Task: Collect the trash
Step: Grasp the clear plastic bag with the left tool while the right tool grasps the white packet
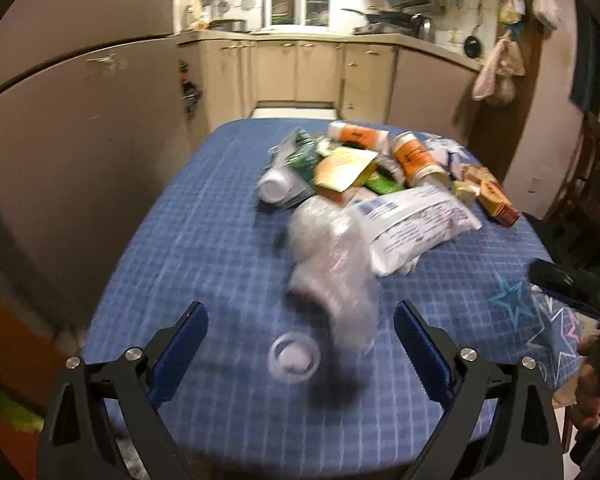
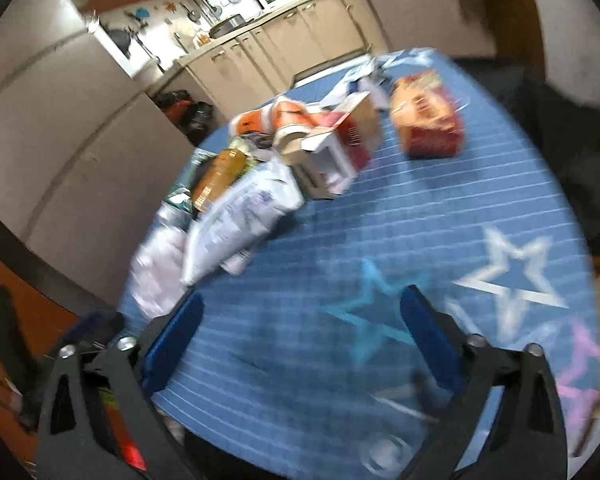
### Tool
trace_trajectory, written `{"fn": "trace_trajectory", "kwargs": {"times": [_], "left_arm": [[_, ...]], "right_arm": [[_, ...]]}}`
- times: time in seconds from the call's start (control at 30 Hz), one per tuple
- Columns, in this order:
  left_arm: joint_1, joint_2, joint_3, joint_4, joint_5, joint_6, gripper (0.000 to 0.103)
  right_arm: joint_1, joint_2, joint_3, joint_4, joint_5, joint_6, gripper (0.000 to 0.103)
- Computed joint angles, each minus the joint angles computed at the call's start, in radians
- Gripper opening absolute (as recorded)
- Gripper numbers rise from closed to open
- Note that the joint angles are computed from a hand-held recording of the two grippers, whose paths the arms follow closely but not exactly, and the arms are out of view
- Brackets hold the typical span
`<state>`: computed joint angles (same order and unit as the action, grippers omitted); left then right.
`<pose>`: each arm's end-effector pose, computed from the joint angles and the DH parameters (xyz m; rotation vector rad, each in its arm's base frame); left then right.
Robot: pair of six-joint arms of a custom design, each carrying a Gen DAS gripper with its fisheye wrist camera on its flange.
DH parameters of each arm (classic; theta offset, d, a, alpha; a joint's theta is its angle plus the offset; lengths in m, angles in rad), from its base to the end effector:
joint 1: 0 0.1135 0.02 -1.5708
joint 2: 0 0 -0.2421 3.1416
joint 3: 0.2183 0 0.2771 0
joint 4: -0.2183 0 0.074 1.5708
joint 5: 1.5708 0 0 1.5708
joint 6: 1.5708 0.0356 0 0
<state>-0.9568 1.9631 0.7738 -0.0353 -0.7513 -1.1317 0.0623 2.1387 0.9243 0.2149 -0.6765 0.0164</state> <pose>0.1944 -0.2336 0.0144 -0.3629 2.3029 0.1094 0.3538 0.0444 -0.0006 -0.3106 2.4539 0.8932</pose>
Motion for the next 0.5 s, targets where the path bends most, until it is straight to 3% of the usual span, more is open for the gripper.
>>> {"fn": "trace_trajectory", "kwargs": {"times": [0.13,0.37,0.43,0.5], "left_arm": [[0.098,0.074,-0.005,0.232,0.080,0.187,0.089],[0.211,0.178,0.019,0.393,0.180,0.297,0.089],[0.226,0.191,0.021,0.413,0.199,0.309,0.087],[0.242,0.207,0.026,0.435,0.226,0.319,0.077]], "right_arm": [[0.028,0.135,0.174,-0.060,-0.122,0.086,0.076],[0.060,0.253,0.340,-0.043,-0.211,0.254,0.071],[0.067,0.271,0.373,-0.047,-0.247,0.288,0.066],[0.078,0.321,0.422,-0.048,-0.235,0.284,0.055]]}}
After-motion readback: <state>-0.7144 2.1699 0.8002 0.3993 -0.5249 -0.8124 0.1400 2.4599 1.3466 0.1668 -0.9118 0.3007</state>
